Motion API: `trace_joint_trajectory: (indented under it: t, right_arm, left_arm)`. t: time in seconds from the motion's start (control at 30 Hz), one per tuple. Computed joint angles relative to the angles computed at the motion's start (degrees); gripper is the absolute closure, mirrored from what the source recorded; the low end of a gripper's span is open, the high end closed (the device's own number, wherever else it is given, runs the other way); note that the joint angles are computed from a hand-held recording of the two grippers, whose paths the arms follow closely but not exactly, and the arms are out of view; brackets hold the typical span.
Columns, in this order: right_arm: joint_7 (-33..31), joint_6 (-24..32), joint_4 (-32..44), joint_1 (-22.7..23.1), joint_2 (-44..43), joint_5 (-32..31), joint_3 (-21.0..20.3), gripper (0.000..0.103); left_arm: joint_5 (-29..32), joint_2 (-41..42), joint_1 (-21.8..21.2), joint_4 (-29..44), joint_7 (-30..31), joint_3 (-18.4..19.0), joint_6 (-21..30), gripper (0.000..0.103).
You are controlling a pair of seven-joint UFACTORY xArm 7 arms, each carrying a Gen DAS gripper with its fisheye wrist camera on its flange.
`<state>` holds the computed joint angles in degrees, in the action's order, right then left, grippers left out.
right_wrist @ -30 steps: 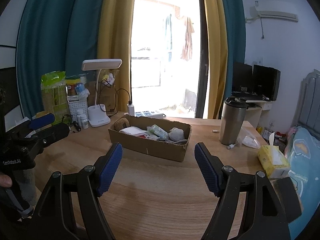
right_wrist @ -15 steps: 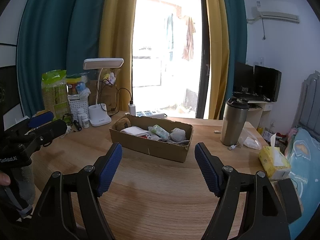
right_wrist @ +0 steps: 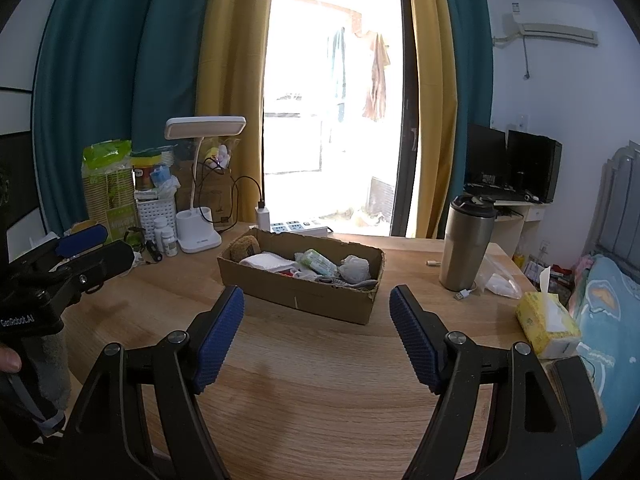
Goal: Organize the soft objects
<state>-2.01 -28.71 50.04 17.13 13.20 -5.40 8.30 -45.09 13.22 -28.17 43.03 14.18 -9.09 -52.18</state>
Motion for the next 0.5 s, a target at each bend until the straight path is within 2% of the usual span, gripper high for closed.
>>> trace_joint_trajectory:
  t: [0.37, 0.5]
  right_arm:
    - [0.53, -0.16, -0.07, -0.48, 0.04, -1.0, 0.08, 0.025]
    - [0.92, 0.83, 0.56, -0.71, 0.49, -1.32, 0.22, 0.025]
  left_arm:
    - [0.05, 0.04, -0.06, 0.08, -0.03, 0.0, 0.06, 0.003]
    - [0.21, 0.97, -0.06, 1.24, 0.97, 0.22, 2.07, 0.003]
